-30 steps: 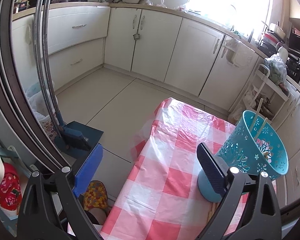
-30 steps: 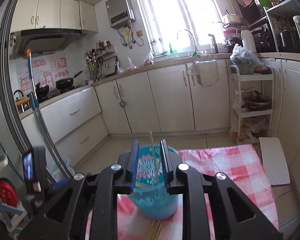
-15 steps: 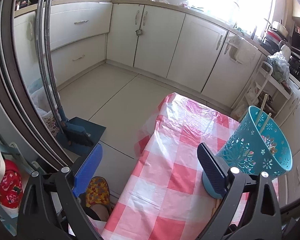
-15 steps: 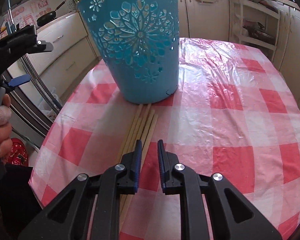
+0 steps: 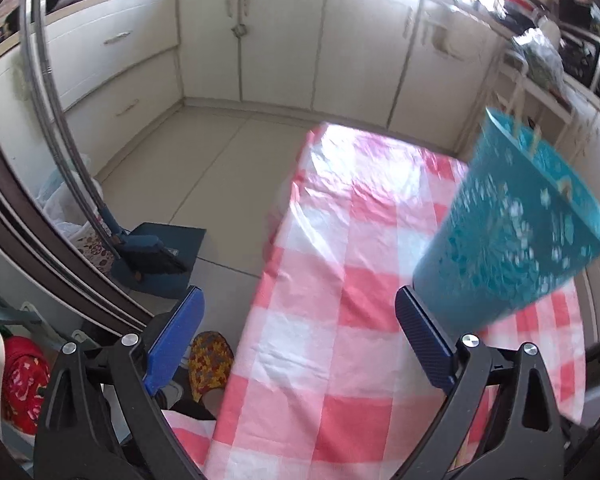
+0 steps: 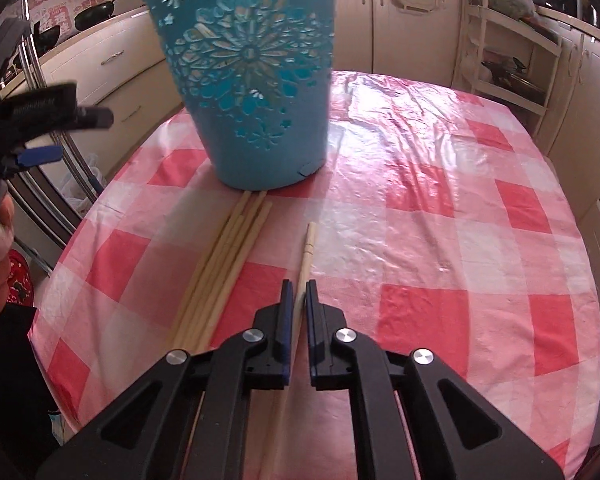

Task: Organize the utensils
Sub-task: 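Close the left tool on a wooden stick while the right tool grasps another stick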

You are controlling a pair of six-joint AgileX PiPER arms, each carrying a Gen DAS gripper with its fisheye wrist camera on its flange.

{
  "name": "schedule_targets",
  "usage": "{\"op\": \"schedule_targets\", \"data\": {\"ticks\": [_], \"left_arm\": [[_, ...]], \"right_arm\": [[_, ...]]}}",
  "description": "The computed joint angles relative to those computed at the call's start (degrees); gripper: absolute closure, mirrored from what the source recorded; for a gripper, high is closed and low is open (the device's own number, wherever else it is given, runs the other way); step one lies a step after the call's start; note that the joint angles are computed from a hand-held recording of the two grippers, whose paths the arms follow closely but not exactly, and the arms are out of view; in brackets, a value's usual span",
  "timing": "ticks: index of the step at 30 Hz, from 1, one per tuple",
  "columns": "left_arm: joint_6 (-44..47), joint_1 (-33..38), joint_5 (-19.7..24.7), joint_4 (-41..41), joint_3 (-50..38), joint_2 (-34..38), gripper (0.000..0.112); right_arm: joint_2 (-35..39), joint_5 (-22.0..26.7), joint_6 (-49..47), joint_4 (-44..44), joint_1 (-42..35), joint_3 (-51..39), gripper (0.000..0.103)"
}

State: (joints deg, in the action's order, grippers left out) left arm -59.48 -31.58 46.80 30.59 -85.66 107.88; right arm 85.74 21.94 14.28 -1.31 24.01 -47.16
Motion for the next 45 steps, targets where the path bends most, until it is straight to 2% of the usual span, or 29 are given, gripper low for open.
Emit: {"op": "schedule_targets", "data": {"ticks": [2, 7, 9, 13, 18, 25, 27, 32, 33, 35, 37, 38, 42, 45], "left_arm": [[3.7, -2.7, -0.4, -1.0, 0.1, 0.9, 0.020], [9.4, -8.3, -1.1, -5.2, -1.3, 4.4, 0.021], [10.2, -9.5, 0.0, -5.2, -2.8, 6.1, 0.022], [9.7, -10.1, 0.6, -5.8, -3.3, 7.4, 0.023], [11.9, -8.7, -1.2, -9.9, -2.9, 8.4, 0.024], [11.5, -9.2, -1.2, -8.2, -3.4, 9.0, 0.026], [11.3, -9.7, 0.5, -7.0, -4.3, 9.7, 0.034], [11.9, -9.7, 0.2, -7.0, -4.8, 9.9, 0.042], [12.3, -9.8, 0.0, -7.0, -4.9, 9.9, 0.047], [13.4, -10.1, -0.5, -7.2, -4.9, 9.8, 0.060], [15.9, -10.5, -1.3, -8.1, -4.9, 9.5, 0.093], [18.6, -10.3, -1.7, -10.0, -5.1, 9.4, 0.102], [26.5, -8.0, -1.7, -19.7, -4.9, 7.7, 0.108], [29.7, -6.2, -3.6, -25.4, -1.1, 2.6, 0.108]], "right_arm": [[-2.1, -1.1, -3.8, 3.9, -3.1, 2.8, 0.096], [-5.6, -4.8, -21.8, 22.0, -8.9, 8.5, 0.098], [-5.5, -5.3, -25.0, 25.3, -9.3, 8.9, 0.098], [-5.5, -3.9, -38.4, 38.7, -12.5, 9.2, 0.098], [-5.8, -3.7, -40.7, 41.5, -12.7, 9.4, 0.098], [-5.5, -2.8, -42.6, 43.3, -13.7, 9.1, 0.098], [-5.4, -3.4, -40.7, 41.3, -13.0, 8.9, 0.098], [-4.8, -4.8, -35.0, 35.2, -11.1, 8.1, 0.097], [-4.5, -4.9, -34.0, 34.1, -10.8, 7.8, 0.097], [-4.1, -5.3, -31.4, 31.2, -10.1, 7.3, 0.097], [-3.8, -5.6, -30.3, 30.1, -9.8, 7.1, 0.097], [-3.7, -5.7, -30.5, 30.3, -9.7, 7.0, 0.097], [-3.5, -5.6, -36.7, 36.6, -10.8, 7.3, 0.097], [-3.5, -5.1, -40.7, 40.7, -11.7, 7.6, 0.097]]}}
